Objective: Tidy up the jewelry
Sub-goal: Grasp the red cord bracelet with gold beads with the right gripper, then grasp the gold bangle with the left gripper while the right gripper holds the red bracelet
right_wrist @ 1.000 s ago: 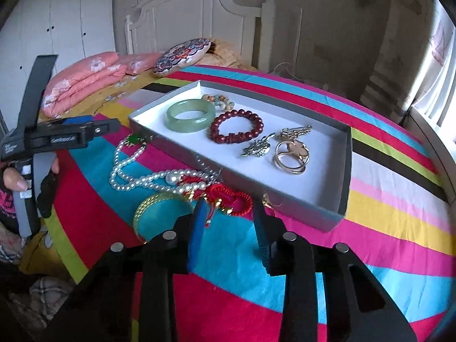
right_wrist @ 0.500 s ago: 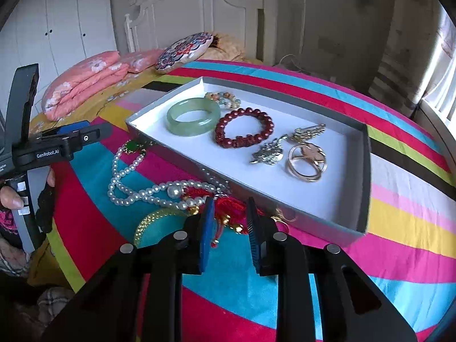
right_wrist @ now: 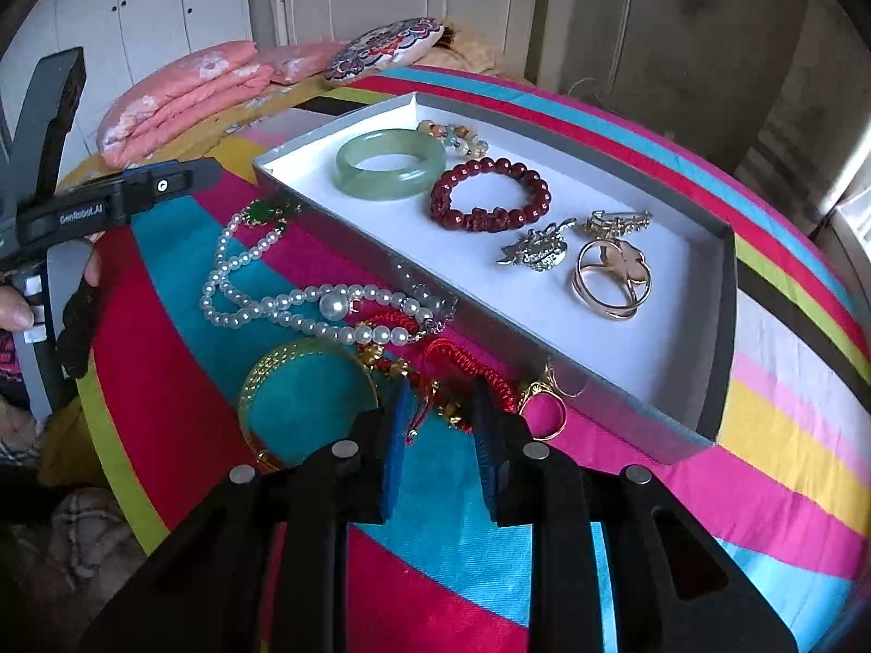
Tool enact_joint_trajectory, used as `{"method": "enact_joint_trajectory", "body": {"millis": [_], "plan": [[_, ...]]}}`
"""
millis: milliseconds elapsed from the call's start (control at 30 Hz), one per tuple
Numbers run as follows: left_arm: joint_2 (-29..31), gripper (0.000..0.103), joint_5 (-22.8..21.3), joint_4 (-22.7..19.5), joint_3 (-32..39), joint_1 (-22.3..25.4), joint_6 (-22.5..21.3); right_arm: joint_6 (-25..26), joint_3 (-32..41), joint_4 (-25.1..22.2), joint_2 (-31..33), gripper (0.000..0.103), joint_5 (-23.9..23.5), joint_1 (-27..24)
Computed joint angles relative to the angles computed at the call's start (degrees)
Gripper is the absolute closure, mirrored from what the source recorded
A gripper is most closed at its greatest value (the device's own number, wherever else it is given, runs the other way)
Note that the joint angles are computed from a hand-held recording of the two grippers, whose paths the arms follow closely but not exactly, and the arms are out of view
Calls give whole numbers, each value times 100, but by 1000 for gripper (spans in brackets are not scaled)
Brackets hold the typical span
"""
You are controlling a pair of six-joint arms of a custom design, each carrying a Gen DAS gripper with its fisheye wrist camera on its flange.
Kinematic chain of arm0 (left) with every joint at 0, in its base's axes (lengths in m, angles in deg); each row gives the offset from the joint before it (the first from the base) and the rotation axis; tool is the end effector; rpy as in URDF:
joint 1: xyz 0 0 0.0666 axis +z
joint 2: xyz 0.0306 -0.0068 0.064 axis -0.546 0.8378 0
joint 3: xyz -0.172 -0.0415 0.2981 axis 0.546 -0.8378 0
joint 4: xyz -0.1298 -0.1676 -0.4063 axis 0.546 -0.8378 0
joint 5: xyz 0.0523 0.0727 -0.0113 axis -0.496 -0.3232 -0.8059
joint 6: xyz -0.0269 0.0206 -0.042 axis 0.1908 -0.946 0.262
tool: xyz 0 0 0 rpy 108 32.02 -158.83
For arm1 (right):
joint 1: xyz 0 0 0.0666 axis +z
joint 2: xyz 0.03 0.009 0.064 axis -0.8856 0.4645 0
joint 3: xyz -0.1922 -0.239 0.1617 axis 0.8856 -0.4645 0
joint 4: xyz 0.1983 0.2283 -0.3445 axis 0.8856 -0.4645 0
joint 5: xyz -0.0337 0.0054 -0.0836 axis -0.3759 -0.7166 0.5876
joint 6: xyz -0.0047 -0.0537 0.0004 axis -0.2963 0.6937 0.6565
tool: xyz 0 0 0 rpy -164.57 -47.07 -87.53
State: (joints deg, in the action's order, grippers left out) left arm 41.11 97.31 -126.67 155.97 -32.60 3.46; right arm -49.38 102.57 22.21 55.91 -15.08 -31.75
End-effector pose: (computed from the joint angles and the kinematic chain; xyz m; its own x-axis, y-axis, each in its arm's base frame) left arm 0.6143 -0.0149 0.3766 -0.5773 0.2778 -0.7678 0.5933 0.7888 -0.1607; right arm 0.4352 0.2421 0.3578 -0.7867 -0.0151 -0.6172 0.0164 0.9988 -0.0454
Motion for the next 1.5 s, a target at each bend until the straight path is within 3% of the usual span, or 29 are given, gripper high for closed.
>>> {"method": "enact_joint_trajectory", "body": {"millis": [67,367,533,633,800,833,900,933,1033,1100,1200,1333,1500], "plan": [[3,3,9,-13,3,-3,-5,65,-19,72,4,93,-11,64],[161,3,-22,-356,218,-40,-195,-148,-413,501,-640,93,627,354],[-181,3,29,-145,-126,-48,-314,-312,-644,579,-1107,93,849,470],[-421,3,406,-615,-310,-103,-781,-382,-736,588,-1244,93,885,450],[-931,3,458,-1160,-863,-416,-1751,-434,-780,596,-1295,93,881,441],[-1025,5,464,-1169,-983,-477,-1803,-420,-793,608,-1314,93,875,442],[-1043,20,454,-1378,-1036,-589,-1983,-409,-792,638,-1308,93,892,446],[-1027,34,422,-1479,-1040,-624,-2083,-412,-806,649,-1325,93,888,443],[-1103,51,98,-1094,-1208,-759,-1886,-432,-811,654,-1320,93,903,447],[-950,65,159,-1289,-1063,-768,-1848,-463,-828,660,-1323,93,875,435],[-965,70,108,-1140,-1109,-776,-1826,-513,-831,653,-1307,93,853,437],[-1272,70,288,-634,-1389,-727,-1755,-513,-801,659,-1259,93,853,460],[-1309,76,320,-1054,-1394,-669,-2237,-508,-801,679,-1277,93,861,443]]}}
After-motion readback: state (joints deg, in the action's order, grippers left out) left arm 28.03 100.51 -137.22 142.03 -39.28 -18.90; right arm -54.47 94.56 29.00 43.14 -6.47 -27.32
